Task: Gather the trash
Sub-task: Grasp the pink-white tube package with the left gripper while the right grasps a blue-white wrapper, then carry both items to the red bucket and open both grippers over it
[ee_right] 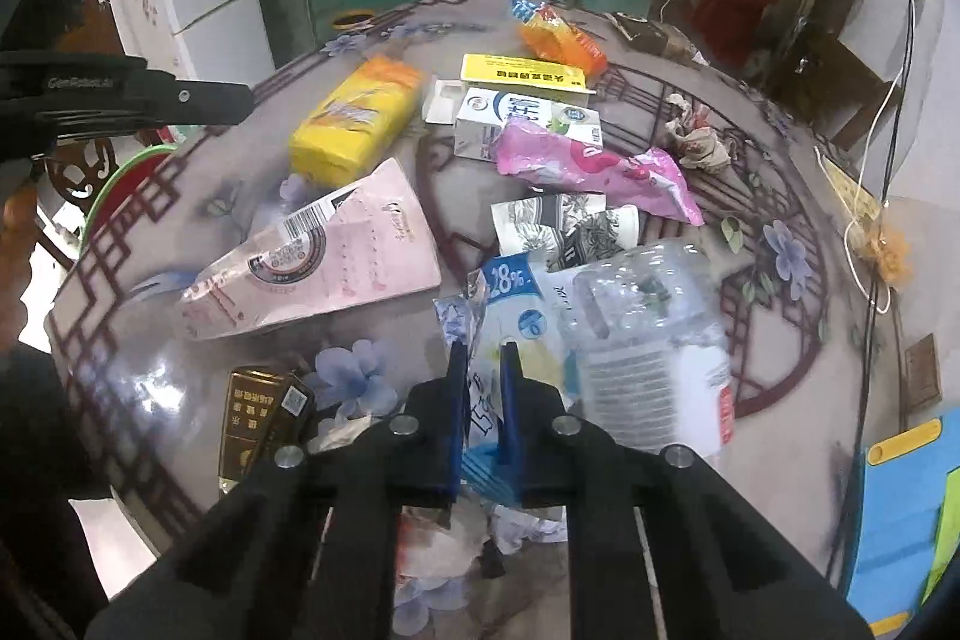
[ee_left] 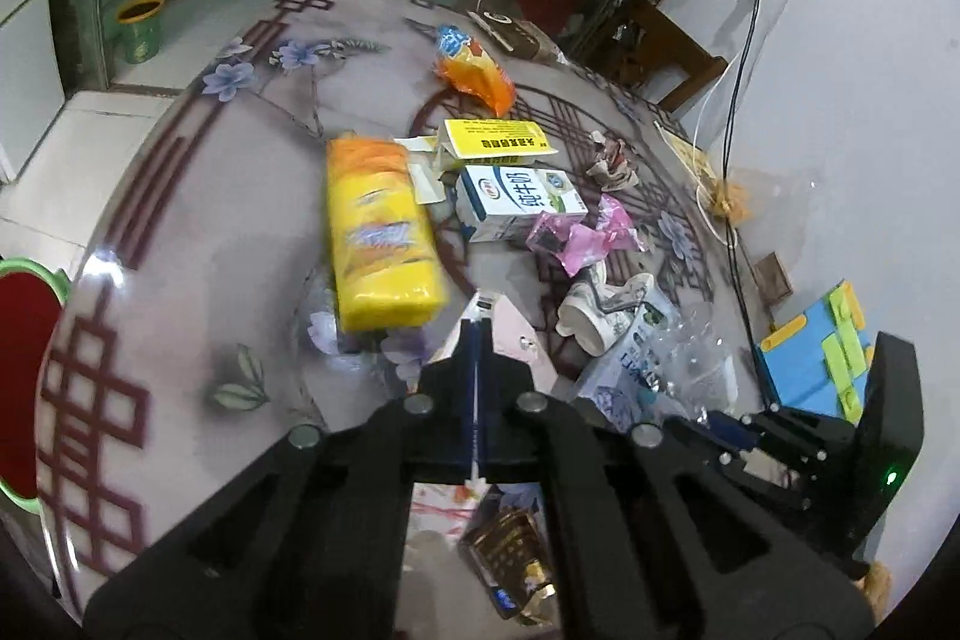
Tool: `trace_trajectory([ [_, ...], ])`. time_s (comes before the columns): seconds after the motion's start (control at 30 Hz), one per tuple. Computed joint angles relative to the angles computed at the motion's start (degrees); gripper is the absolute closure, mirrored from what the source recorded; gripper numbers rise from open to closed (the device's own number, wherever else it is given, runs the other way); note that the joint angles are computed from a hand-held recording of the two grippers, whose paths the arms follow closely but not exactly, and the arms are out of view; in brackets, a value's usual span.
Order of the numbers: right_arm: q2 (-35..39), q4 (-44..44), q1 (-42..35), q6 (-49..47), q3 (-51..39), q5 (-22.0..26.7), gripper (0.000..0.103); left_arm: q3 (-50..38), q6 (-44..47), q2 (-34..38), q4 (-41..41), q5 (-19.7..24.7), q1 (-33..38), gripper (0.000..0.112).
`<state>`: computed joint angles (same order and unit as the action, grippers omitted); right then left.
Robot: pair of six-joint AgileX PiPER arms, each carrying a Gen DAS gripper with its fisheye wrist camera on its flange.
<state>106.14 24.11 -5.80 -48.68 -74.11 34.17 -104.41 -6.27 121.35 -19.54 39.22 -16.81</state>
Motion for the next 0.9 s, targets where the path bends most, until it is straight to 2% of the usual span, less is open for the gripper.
trace_trajectory([
  [0.07, -0.12, 1.3, -0.23, -0.36, -0.15, -0.16, 0.094, -0.96, -0.91, 0.73, 2.37, 1.63, -0.52, 0.108],
  [0.13, 0.04, 4.04, -1.04, -1.33, -1.18, 1.47, 0.095, -1.88, 0.46, 1.93, 1.4, 3.68, -0.62, 0.078],
  [0.17, -0.06, 5.21, -1.37, -1.74, -1.46, 1.85, 0.096, -2.28, 0.92, 2.53, 0.91, 4.49, -0.78, 0.047],
  [0.2, -0.37, 5.99, -1.54, -1.94, -1.48, 1.74, 0.096, -2.18, 1.29, 2.95, 0.59, 4.7, -1.25, 0.037],
  [0.3, -1.84, 10.09, -2.94, -3.68, -0.78, -0.22, 0.096, -5.42, 0.23, 5.6, 4.49, 7.8, -3.43, 0.037],
  [0.37, -1.92, 12.7, -4.33, -4.14, -1.49, 0.19, 0.096, -8.66, -1.33, 8.37, 8.13, 10.57, -4.9, 0.034],
  [0.43, -1.42, 14.48, -5.69, -3.72, -2.78, 1.51, 0.096, -14.76, -2.3, 13.28, 10.03, 16.23, -5.91, 0.032],
  [0.47, -1.44, 14.87, -6.06, -3.47, -2.82, 1.57, 0.096, -15.94, -3.28, 14.5, 13.26, 16.51, -6.94, 0.025],
  [0.5, -1.36, 15.43, -6.6, -3.04, -3.06, 1.43, 0.096, -16.55, -4.68, 14.93, 16.93, 16.46, -7.97, 0.024],
  [0.53, -1.37, 16.04, -7.0, -2.88, -3.23, 1.42, 0.096, -18.91, -5.17, 16.37, 18.84, 18.48, -8.54, 0.024],
  [0.6, -1.43, 17.29, -7.71, -3.24, -3.42, 1.74, 0.096, -18.45, -5.56, 16.64, 17.97, 18.06, -8.29, 0.043],
  [0.63, -1.53, 17.7, -7.88, -3.32, -3.47, 1.74, 0.096, -17.7, -5.69, 16.29, 17.12, 17.45, -7.93, 0.043],
  [0.73, -1.9, 18.85, -8.11, -4.44, -3.07, 1.75, 0.096, -14.29, -5.74, 13.85, 15.32, 14.16, -7.02, 0.059],
  [0.77, -2.13, 19.52, -8.11, -5.22, -2.59, 1.55, 0.096, -12.46, -4.71, 12.16, 13.96, 12.51, -6.6, 0.078],
  [0.8, -2.24, 19.84, -8.04, -5.59, -2.42, 1.43, 0.096, -11.99, -5.48, 11.09, 14.57, 12.22, -6.69, 0.078],
  [0.9, -3.09, 21.82, -8.1, -7.69, -1.37, 1.23, 0.096, -4.86, -4.67, 5.2, 13.56, 5.55, -6.34, 0.078],
])
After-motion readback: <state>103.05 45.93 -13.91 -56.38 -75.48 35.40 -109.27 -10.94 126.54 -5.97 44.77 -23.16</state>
